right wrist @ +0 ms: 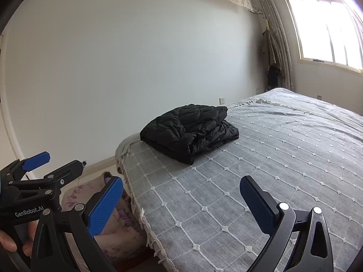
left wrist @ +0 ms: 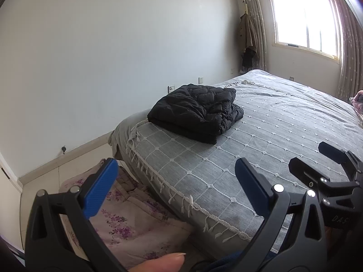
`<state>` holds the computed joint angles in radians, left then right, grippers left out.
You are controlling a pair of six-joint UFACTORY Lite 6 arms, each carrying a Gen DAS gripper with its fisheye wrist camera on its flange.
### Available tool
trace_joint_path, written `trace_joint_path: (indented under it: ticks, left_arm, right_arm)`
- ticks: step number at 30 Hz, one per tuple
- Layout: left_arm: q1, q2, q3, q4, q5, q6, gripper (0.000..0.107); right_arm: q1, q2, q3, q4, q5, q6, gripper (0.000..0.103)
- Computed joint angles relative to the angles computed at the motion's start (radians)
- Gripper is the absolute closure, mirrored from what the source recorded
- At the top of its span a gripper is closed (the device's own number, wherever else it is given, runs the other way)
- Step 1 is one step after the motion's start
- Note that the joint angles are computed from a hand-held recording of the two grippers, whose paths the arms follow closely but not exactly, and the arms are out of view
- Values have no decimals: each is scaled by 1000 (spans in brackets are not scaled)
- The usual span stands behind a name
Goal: Fold large clothes
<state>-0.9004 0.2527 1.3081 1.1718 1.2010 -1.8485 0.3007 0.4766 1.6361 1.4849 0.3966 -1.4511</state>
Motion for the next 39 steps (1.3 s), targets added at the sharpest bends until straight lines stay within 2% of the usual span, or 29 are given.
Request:
trace_joint_path:
  ticks: [14, 39]
  left_arm:
    - [7, 9, 5, -6, -19, 7, 5]
    - [2, 12, -1, -6, -34, 2, 5]
  right_arm:
    - [-12, 3, 7, -12, 26, 24, 0]
    - [-3, 17, 17, -30, 12, 48, 0]
